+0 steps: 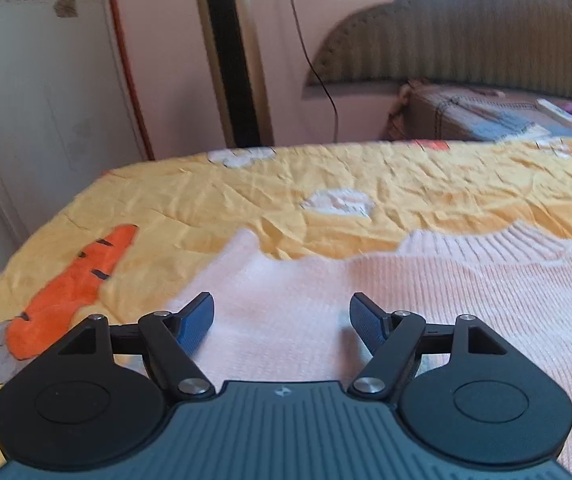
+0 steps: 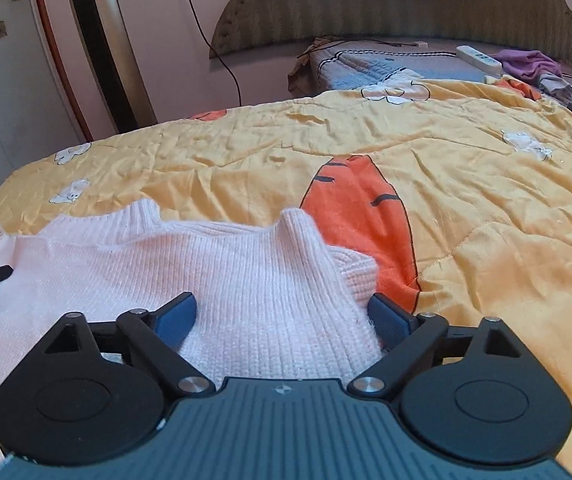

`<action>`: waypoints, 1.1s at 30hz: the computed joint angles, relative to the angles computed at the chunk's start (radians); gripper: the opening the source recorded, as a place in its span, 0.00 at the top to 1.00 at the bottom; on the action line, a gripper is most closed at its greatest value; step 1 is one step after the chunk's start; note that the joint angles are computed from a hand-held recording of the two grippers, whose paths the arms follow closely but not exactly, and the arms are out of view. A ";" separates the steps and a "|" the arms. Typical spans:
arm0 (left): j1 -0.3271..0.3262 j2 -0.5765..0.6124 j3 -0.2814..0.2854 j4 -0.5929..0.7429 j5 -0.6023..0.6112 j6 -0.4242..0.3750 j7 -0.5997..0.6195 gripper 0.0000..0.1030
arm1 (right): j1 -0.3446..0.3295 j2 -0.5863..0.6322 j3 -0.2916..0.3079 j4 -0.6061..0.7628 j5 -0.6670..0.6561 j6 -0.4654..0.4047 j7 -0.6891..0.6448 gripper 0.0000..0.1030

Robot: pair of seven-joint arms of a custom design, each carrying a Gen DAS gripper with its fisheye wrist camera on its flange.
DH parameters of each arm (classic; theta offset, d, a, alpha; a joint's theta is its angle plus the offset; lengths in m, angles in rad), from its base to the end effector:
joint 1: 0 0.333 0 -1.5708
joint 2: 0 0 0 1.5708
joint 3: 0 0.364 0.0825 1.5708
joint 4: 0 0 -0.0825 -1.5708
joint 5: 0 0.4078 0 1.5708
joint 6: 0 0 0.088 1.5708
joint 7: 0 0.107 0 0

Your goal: Fold small clothes

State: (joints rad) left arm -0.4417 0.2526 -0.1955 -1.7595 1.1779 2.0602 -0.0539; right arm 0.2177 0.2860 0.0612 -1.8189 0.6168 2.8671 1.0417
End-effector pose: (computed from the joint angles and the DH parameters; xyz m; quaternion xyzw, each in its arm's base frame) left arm 0.5834 -0.3560 0.4928 -0.7377 0.4772 -0.1864 0.4396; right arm 0.6898 0.1593 0.4967 -0.7279 0.5556 -0.1607 0.3682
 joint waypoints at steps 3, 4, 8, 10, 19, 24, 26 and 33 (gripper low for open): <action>-0.019 -0.081 -0.002 -0.082 0.095 -0.057 -0.149 0.16 | -0.060 -0.027 0.053 -0.004 0.144 -0.010 -0.094 0.73; -0.004 -0.094 -0.007 -0.086 0.055 -0.067 -0.137 0.12 | -0.088 -0.028 0.070 0.009 0.215 -0.054 -0.134 0.73; 0.062 -0.084 -0.020 -0.069 -0.149 -0.031 0.035 0.12 | -0.081 -0.008 0.032 0.049 0.217 -0.153 -0.097 0.72; 0.079 -0.079 -0.022 -0.075 -0.201 0.010 0.057 0.46 | -0.080 0.004 0.026 0.067 0.237 -0.167 -0.068 0.70; 0.074 -0.052 -0.015 -0.071 -0.160 0.042 0.019 0.85 | -0.087 -0.028 0.037 0.024 0.488 -0.010 -0.237 0.86; 0.013 -0.035 -0.018 -0.047 -0.053 -0.061 0.057 0.81 | -0.114 -0.015 0.047 0.005 0.491 -0.056 -0.195 0.73; 0.005 -0.122 -0.028 -0.133 0.003 -0.016 -0.035 0.80 | -0.113 -0.040 0.030 -0.011 0.471 -0.098 -0.129 0.49; 0.006 -0.444 -0.163 -0.461 0.046 -0.007 -0.624 0.17 | -0.169 -0.327 -0.048 -0.279 0.802 -0.359 -0.337 0.15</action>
State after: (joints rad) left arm -0.4358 -0.1914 -0.3582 -2.2204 1.2240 2.0527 -0.6783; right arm 0.0487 -0.0411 0.0136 -2.0979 1.4185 2.5085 0.7044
